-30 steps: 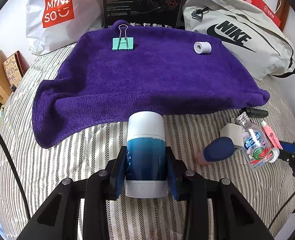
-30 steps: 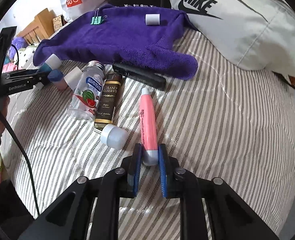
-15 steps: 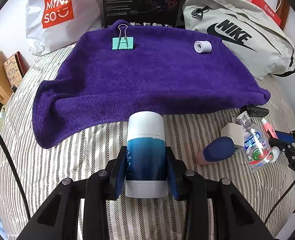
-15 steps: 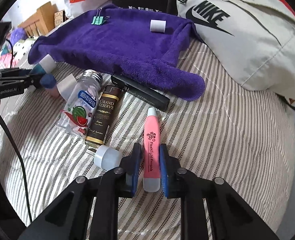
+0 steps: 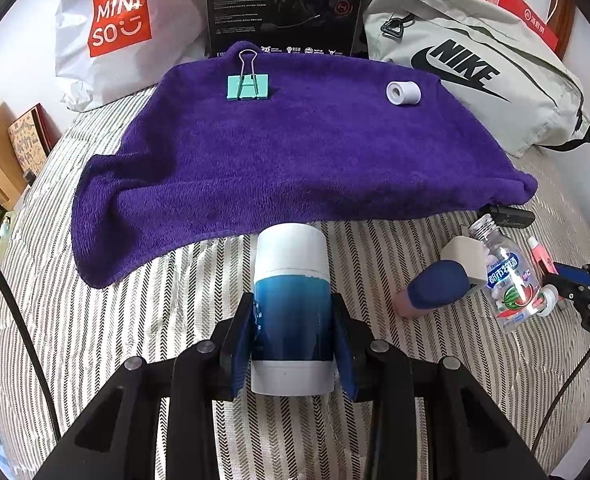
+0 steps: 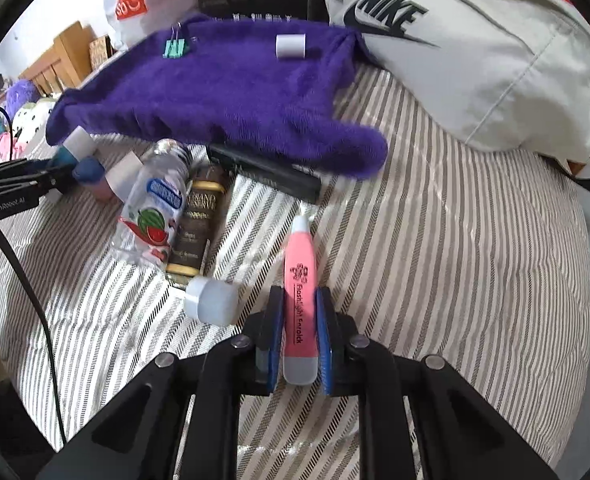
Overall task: Organize rigid objects
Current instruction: 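Carry the deodorant and pink tube with both grippers onto the purple towel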
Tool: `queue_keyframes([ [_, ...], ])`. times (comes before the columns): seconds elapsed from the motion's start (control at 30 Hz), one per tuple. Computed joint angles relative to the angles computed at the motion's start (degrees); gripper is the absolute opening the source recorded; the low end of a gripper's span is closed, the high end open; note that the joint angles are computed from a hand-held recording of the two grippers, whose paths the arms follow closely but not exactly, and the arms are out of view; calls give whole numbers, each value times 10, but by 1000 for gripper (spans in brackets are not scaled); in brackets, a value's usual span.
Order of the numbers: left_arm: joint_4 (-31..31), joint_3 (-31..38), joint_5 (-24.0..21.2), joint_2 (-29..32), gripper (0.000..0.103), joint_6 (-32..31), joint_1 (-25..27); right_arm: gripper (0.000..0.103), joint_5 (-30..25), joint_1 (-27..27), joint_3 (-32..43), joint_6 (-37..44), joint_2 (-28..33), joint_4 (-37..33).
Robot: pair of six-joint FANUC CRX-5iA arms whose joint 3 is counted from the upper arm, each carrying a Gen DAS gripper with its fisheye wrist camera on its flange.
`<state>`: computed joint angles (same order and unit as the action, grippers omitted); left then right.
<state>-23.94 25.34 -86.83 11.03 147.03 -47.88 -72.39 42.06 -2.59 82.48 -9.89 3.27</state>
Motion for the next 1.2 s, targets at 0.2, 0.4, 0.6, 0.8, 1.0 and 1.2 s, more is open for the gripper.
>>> queue_keyframes([
  [0.2, 29, -45, 50, -38, 34, 13, 15, 16, -13, -9, 20, -15, 1, -16],
  [0.4, 15, -37, 33, -49, 34, 19, 5, 16, -16, -14, 43, -17, -4, -28],
  [0.6, 1, -23, 18, -58, 34, 18, -1, 16, -20, -13, 77, -11, 10, -41],
  [0.8, -3, -13, 17, -67, 34, 5, 14, 16, -19, -13, 123, 5, 39, -55],
  [1.0, 2, 0, 22, -63, 34, -33, 45, 16, -21, -20, 176, 9, 88, -57],
  [1.2, 20, 2, 45, -54, 34, -70, 92, 16, -22, -29, 229, -3, 148, -53],
])
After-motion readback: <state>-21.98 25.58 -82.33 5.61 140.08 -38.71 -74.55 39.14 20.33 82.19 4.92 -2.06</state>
